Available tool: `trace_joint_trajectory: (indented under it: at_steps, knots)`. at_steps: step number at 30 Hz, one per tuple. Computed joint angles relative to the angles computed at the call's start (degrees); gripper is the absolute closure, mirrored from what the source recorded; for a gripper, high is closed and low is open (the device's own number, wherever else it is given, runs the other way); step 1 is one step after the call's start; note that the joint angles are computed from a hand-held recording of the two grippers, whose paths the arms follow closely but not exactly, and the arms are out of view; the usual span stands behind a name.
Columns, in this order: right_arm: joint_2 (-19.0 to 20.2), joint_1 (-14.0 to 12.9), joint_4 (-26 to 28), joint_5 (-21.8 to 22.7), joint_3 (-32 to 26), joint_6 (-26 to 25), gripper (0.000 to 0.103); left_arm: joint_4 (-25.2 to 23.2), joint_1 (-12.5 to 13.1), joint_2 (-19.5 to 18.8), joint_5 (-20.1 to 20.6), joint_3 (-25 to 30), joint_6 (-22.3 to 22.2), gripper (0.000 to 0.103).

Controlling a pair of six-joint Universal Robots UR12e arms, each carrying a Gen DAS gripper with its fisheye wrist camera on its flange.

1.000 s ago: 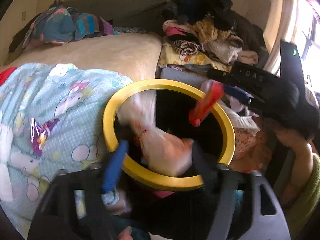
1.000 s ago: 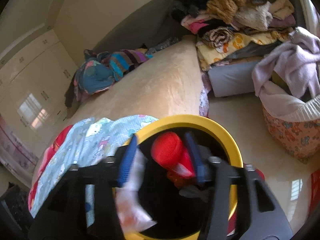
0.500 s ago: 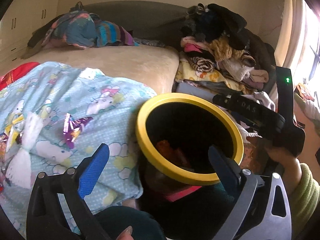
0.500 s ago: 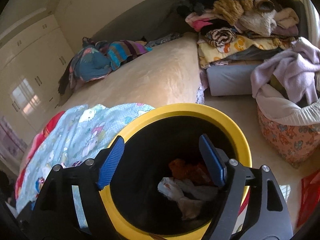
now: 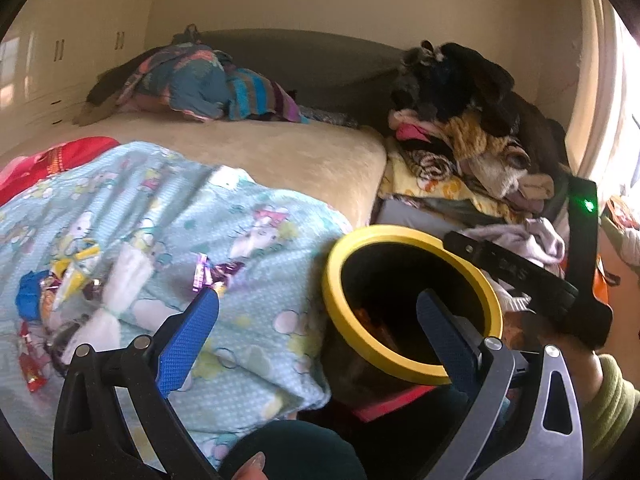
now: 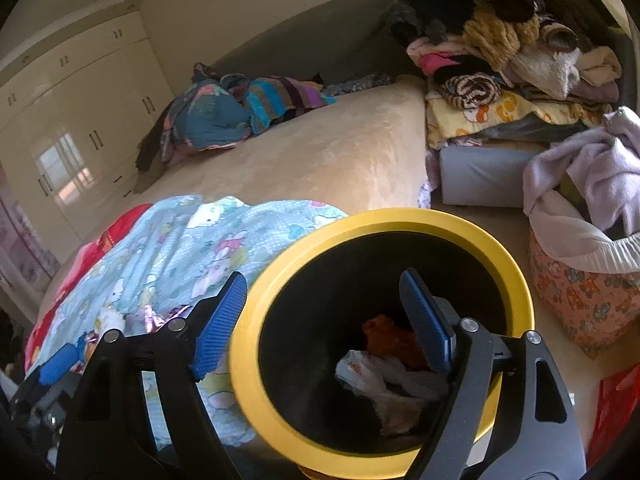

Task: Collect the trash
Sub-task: 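Move both open tools back toward the remaining wrappers on the quilt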

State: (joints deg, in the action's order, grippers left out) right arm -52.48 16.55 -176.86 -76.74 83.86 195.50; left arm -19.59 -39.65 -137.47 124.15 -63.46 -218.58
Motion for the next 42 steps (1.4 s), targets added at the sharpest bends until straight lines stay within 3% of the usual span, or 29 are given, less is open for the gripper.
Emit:
trace_joint_trajectory:
  at_steps: [5,18,28,42]
  knots:
    - [-0.47,0.70,-1.62,0.95,0.53,-1.18,0.025,0.73,-0.05,1.36,3.21,-2.38,-1.05,0.007]
    - [-1.53,2.50,-2.73,4.51,1.41,-6.74,0.024,3.68,0.45,4.99,7.87,-8.52,-5.76,0.007]
    - [-2.40,3.55,-2.73,7.19,2.12,-9.09,0.024,3.35,0.71,6.62,11.67,-10.87,-7.94,0.007]
    - [-3.04,5.43,-0.60,11.32,2.55,-14.83,0.022,1.22,1.97,10.03,14.93,-16.28,-15.21,0.007]
